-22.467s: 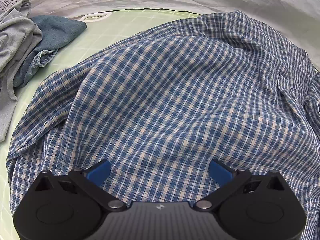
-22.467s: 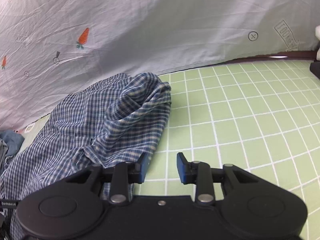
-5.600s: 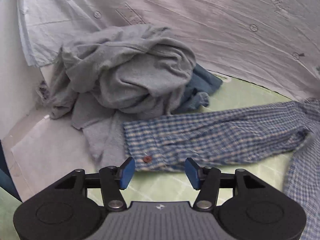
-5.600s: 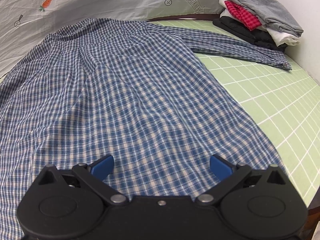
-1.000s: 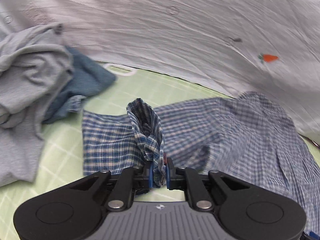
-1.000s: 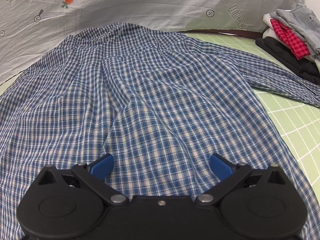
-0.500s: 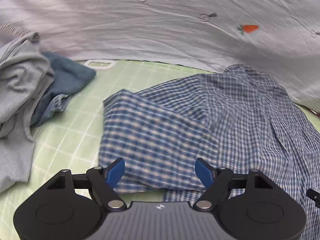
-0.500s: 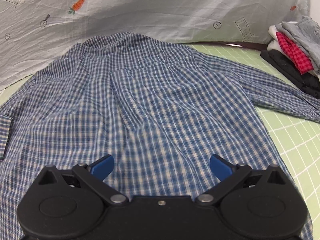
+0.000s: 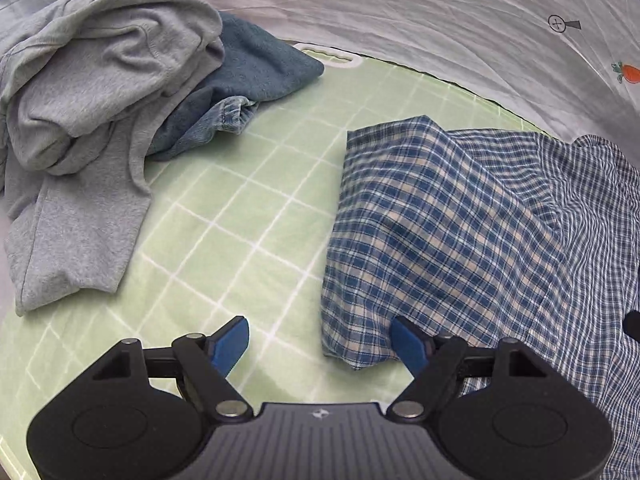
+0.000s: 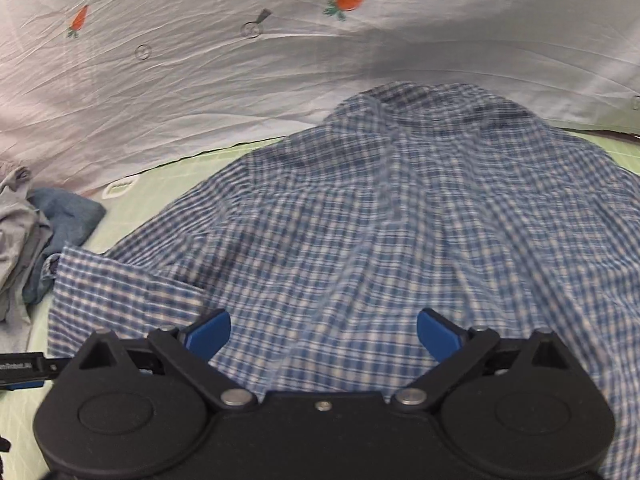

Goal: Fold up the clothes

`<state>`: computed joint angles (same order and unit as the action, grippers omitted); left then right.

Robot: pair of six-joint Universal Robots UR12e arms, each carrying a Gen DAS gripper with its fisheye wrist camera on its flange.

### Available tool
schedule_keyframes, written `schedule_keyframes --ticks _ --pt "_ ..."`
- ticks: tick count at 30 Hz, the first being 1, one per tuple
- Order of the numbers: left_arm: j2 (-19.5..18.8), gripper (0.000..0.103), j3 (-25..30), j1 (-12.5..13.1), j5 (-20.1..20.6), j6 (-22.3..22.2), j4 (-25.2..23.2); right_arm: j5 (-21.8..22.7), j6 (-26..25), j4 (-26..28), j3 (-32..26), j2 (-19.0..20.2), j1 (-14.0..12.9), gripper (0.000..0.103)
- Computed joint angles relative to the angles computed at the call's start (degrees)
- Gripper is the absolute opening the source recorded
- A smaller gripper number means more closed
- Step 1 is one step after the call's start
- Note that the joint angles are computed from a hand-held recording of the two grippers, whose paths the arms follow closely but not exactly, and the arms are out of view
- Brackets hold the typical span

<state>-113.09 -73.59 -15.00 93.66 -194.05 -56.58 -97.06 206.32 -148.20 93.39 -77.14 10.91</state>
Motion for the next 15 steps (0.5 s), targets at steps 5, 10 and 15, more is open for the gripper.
schedule_keyframes --ticks 5,10,15 --pt "-0.31 0.081 -0.04 0.10 -1.14 0.22 -0.33 9.30 -1.56 1.01 -3.34 2.97 0.36 0.073" --pt "-0.49 0.087 -0.13 -0.17 -0.31 0.34 -0.06 11.97 -1.53 3.98 -5.72 4.98 0.73 0.054" --pt "-0.80 0.093 0.00 -0.39 0.65 1.16 0.25 15.45 -1.71 4.46 -6.75 5.96 0.78 0.042"
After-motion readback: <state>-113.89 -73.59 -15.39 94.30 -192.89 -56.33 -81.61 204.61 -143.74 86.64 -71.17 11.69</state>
